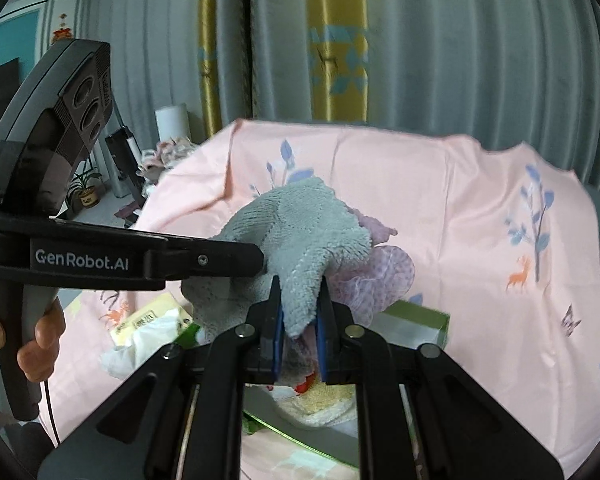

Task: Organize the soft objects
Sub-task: 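Lift the grey cloth with both tools and lower it into the green box, then open both tools to release the cloth and withdraw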

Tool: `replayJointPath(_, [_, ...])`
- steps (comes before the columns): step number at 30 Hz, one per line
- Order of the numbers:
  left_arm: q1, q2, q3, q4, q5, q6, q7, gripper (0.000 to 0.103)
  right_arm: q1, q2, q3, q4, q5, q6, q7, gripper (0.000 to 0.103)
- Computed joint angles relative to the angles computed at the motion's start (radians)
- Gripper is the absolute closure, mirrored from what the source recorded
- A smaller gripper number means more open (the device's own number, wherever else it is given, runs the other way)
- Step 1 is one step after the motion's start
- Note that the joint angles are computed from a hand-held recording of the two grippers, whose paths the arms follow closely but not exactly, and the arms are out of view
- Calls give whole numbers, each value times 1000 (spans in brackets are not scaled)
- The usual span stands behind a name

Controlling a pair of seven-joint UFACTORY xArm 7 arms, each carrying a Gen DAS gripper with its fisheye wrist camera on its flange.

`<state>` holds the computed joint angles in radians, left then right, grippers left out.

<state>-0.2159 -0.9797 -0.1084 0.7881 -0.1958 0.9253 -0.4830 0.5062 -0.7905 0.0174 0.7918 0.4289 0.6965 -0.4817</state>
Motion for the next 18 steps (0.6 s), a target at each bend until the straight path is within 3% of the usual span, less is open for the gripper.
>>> replayJointPath(7, [15, 109, 24, -4, -14, -8, -15, 83, -55, 147, 0, 49, 24, 56, 110, 85])
replayJointPath(9, [19, 129, 36, -9, -24, -7, -24, 83, -74, 176, 2, 61, 25, 68, 138, 77])
replayJointPath(13, [16, 153, 63, -19, -52, -5, -26, 82, -104, 212, 9, 74, 14, 78, 158, 77])
replayJointPath(14, [12, 162, 71, -17, -63, 6, -24, 69, -114, 217, 14, 76, 6, 78, 166, 76])
replayJointPath(15, [14, 165, 72, -17, -66, 14, -26, 44, -121, 220, 16, 77, 1, 81, 175, 66])
replayJointPath(17, [31, 159, 61, -23, -53, 18, -35, 16, -120, 210, 9, 68, 14, 84, 176, 54])
replayJointPath(18, [38, 145, 54, -33, -46, 10, -39, 16, -120, 208, 4, 67, 17, 86, 173, 53])
